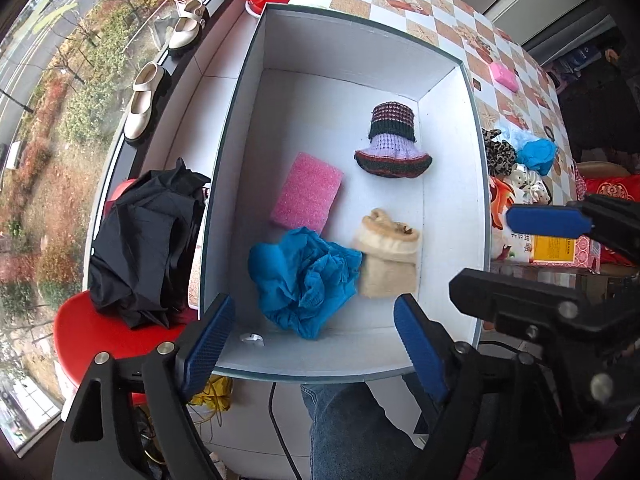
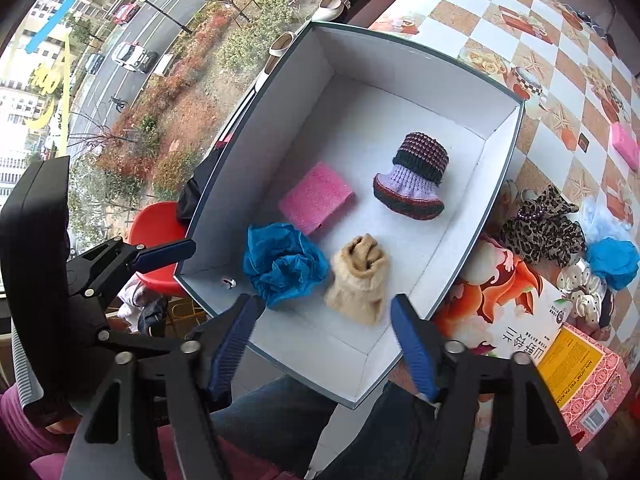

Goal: Organize soft objects
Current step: 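Open the left tool over the box while the right tool releases the pouch, then move the left tool to the light blue fluffy duster while the right tool reaches the striped hat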

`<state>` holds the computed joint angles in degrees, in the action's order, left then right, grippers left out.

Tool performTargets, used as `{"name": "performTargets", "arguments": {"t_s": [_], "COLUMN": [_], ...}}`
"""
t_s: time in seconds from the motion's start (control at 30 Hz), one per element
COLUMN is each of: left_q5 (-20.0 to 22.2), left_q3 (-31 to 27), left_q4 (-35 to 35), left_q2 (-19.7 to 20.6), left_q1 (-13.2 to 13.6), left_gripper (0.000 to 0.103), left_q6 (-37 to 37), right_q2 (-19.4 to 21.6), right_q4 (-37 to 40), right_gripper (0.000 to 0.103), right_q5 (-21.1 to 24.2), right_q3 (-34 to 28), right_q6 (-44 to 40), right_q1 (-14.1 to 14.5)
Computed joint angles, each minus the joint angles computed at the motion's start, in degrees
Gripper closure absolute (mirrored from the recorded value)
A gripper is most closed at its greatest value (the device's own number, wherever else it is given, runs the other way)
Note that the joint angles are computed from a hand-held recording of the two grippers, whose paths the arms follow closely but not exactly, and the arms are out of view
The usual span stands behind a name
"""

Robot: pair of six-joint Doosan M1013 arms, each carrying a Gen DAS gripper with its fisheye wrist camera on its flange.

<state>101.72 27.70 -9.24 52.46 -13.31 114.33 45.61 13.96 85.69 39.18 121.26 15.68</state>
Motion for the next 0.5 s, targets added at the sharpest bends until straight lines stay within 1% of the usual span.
{"name": "performTargets", "arguments": {"t_s": [0.03,0.07,0.1,0.17,0.3,0.4,0.47,0.5], "left_q5": [-0.1,-0.1,0.3,1.6,5.0,10.0,12.1,13.9], "left_q3": [0.1,0.0,-0.7,-2.4,-6.5,-12.4,-15.9,-18.7], "left_q4": [0.1,-0.1,-1.0,-2.8,-4.4,-7.0,-7.8,-8.4], "left_q2": [-0.1,0.0,0.4,1.3,3.4,6.2,7.7,8.9], "left_q1": [0.0,0.0,0.1,0.4,0.5,0.4,0.0,-0.3], "left_gripper": [0.007,0.002,0.000,0.000,0.000,0.000,0.000,0.000], "left_q6": [-0.2,-0.5,-1.2,-3.1,-5.0,-6.6,-6.8,-7.0], "right_q2": [0.1,0.0,0.2,-0.1,-1.5,-2.9,-4.4,-5.2], "right_q4": [-1.2,-2.3,-3.3,-4.5,-3.6,-4.2,-4.4,-4.5], "right_gripper": [0.014,0.010,0.000,0.000,0.000,0.000,0.000,0.000], "right_q5": [0.4,0.7,1.1,1.0,-1.1,-2.4,-3.9,-4.6], "right_q3": [-0.3,-0.5,-0.8,-0.8,1.4,3.0,5.1,6.2], "right_q6": [0.2,0.3,0.6,0.8,1.3,2.3,3.5,4.4], "right_q1": [0.1,0.2,0.3,0.4,0.0,-0.4,-0.8,-1.1]}}
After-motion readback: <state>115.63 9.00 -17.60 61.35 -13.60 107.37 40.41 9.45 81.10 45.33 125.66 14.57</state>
